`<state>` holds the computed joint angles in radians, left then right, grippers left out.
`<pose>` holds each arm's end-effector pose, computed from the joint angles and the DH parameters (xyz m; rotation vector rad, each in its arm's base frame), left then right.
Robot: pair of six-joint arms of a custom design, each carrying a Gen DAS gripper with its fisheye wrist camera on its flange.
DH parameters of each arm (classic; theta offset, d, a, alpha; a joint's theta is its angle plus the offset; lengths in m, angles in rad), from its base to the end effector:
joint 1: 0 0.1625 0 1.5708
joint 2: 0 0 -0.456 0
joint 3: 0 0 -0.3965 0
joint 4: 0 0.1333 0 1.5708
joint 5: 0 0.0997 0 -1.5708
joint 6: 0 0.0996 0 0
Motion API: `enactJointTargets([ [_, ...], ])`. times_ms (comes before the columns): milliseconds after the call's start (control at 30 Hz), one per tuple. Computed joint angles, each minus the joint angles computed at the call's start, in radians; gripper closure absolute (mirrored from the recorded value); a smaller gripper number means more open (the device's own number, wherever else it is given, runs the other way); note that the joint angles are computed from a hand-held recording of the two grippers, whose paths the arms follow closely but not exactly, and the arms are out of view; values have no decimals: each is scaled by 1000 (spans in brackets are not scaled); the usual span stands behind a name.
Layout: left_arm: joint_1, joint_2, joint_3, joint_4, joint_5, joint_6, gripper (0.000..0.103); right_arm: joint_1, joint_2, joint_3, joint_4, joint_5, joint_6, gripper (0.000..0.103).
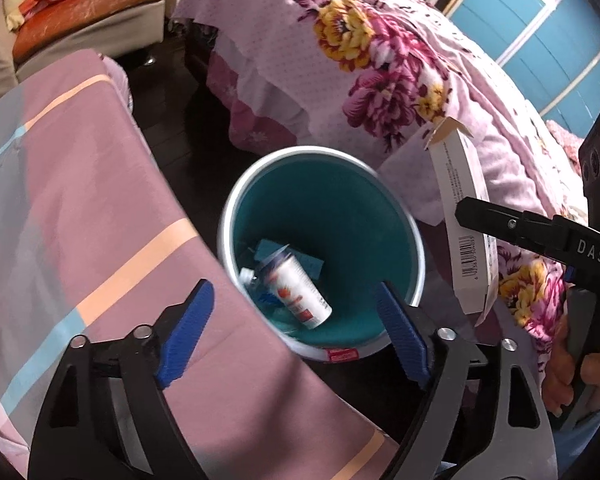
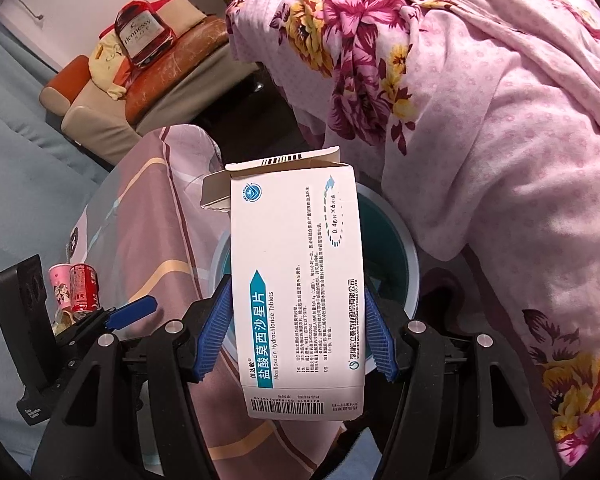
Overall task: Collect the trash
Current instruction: 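Carry box and can to the bin and open both tools to drop them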
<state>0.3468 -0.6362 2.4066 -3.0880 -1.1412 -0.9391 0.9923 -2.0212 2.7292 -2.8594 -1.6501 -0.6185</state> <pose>-0.2810 -0.2874 -0.0678 0.4571 2.6594 -0.3581 -0.0265 -0.2700 0.2868 0.0219 -2.6872 0.6031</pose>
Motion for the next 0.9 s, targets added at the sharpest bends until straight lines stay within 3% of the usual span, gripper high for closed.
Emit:
enactJointTargets([
  [567, -45, -118, 132, 11, 41, -124, 12, 137, 149, 30, -120, -127, 81, 43],
  [700, -50, -147, 165, 4, 47, -152, 12, 168, 170, 34, -134, -153, 107, 41],
  [800, -54, -167, 182, 7, 51, -166, 12, 188, 172, 39, -135, -167, 125, 31],
  [900, -64, -190, 199, 11, 54, -182, 12, 217, 172, 41, -136, -184, 148, 30],
])
